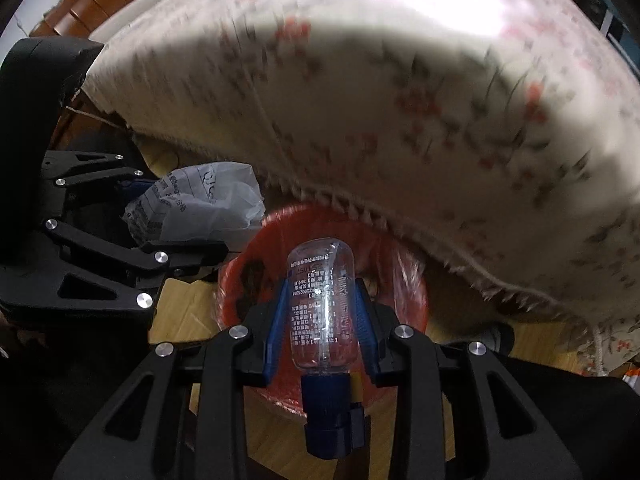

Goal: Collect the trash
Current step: 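Carry the bag and bottle over the red bin and open both tools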

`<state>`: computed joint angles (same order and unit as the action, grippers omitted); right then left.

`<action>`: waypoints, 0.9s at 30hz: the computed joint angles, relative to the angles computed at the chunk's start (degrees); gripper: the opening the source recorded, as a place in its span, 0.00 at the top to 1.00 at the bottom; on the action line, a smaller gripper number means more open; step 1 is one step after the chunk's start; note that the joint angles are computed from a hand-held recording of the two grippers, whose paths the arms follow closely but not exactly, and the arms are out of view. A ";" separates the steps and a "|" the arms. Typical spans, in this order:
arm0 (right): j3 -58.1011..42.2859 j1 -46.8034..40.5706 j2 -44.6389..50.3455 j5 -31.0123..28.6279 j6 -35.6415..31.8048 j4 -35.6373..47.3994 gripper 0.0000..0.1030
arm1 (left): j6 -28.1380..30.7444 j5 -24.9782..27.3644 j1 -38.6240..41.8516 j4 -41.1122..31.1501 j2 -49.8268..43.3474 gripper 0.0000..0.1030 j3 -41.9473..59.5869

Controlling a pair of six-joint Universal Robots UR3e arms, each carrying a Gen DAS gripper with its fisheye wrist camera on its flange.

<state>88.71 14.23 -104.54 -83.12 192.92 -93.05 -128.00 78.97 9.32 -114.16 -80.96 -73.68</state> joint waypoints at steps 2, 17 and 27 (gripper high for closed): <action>1.75 -0.25 0.04 0.45 -0.31 -0.38 0.70 | -0.36 1.59 -0.41 2.34 0.69 0.46 -4.03; 5.09 0.32 4.36 2.70 -1.27 -1.25 0.70 | -2.78 7.13 -3.38 7.87 -0.94 0.45 -12.87; 6.20 0.32 5.07 3.53 -2.15 -1.53 0.69 | -3.34 8.10 -3.85 7.98 -2.06 0.44 -13.05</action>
